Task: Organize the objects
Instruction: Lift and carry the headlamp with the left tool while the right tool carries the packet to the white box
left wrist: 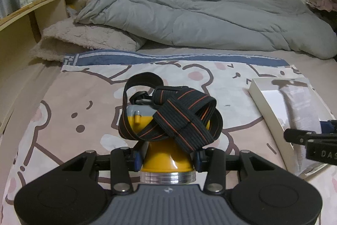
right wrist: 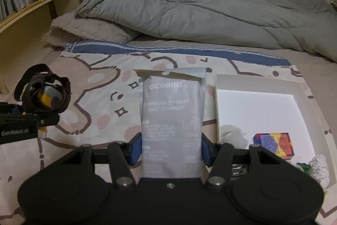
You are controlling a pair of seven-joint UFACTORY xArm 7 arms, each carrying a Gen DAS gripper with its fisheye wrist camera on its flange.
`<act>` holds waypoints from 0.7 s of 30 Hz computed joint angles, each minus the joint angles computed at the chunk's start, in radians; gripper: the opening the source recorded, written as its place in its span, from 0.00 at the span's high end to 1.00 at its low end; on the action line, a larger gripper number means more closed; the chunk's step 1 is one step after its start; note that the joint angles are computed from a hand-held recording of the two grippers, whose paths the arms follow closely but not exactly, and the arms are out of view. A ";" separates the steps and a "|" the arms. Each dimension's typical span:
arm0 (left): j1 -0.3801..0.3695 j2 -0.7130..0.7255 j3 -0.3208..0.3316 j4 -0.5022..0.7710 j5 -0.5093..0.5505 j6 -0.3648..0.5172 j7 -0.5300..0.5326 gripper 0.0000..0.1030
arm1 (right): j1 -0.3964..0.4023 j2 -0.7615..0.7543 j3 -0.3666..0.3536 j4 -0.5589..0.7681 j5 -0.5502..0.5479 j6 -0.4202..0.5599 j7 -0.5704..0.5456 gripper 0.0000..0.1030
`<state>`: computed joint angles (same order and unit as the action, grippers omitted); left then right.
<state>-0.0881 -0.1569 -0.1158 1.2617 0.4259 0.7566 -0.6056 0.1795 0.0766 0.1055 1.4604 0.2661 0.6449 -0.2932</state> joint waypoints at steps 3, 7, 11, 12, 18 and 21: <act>0.001 0.001 -0.004 0.000 0.013 0.002 -0.016 0.56 | -0.002 -0.002 -0.003 -0.002 -0.002 -0.007 0.017 0.46; 0.000 0.005 -0.005 0.005 0.024 0.000 -0.029 0.56 | -0.007 -0.001 -0.005 0.002 0.004 -0.006 0.021 0.46; -0.002 0.024 -0.005 0.027 0.037 -0.002 -0.041 0.56 | -0.012 0.003 -0.004 0.013 0.022 -0.005 0.004 0.46; -0.004 0.031 -0.004 0.034 0.039 -0.002 -0.044 0.56 | -0.014 0.005 -0.004 0.019 0.026 -0.008 -0.006 0.46; -0.022 0.099 0.008 0.110 0.036 0.009 -0.052 0.56 | -0.036 0.035 -0.007 0.090 0.072 0.025 -0.069 0.46; -0.037 0.144 0.016 0.162 0.036 0.016 -0.053 0.57 | -0.046 0.063 -0.011 0.143 0.066 0.050 -0.077 0.46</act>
